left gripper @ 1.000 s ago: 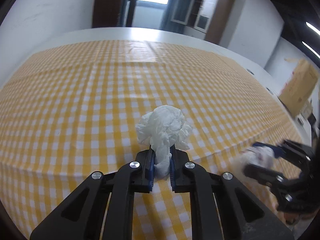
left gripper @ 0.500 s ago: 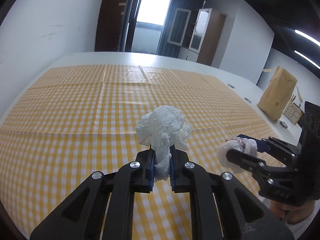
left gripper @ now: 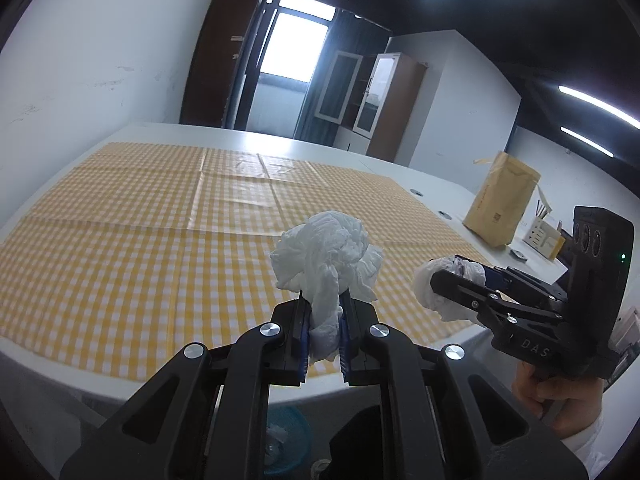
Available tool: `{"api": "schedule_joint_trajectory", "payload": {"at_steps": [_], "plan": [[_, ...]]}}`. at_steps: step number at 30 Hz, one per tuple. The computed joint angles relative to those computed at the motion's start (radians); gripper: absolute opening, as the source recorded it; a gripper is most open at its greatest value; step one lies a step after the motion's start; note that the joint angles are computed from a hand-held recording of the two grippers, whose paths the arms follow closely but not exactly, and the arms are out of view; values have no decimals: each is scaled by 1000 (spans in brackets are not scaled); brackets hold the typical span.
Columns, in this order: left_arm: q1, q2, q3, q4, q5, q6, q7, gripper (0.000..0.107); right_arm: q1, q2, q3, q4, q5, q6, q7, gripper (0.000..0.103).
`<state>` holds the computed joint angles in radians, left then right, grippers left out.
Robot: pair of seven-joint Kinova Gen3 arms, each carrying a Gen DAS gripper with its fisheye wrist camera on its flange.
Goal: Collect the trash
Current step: 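Carry the tissue and white plastic bundle down over the blue wastebasket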
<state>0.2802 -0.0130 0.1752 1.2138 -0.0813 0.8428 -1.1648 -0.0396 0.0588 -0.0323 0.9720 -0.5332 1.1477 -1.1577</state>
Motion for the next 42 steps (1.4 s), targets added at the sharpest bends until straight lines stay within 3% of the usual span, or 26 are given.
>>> {"api": "schedule_joint_trajectory", "payload": {"at_steps": [11,22,30,42], "plan": [[-8,-165,50,214,20,-12,-7,10,-33,-183,77,228,-51,-8,84,46],[-18,-180,46,401,101,-4,-7,10,-81,-214,87,430,31,0,70,46],[-17,-90,6,482,169,-15,-38,10,-90,-155,54,548,62,-19,57,46],[-71,92,-52,559,255,-83,-103,10,-89,69,-23,600,117,-87,-61,46]]}}
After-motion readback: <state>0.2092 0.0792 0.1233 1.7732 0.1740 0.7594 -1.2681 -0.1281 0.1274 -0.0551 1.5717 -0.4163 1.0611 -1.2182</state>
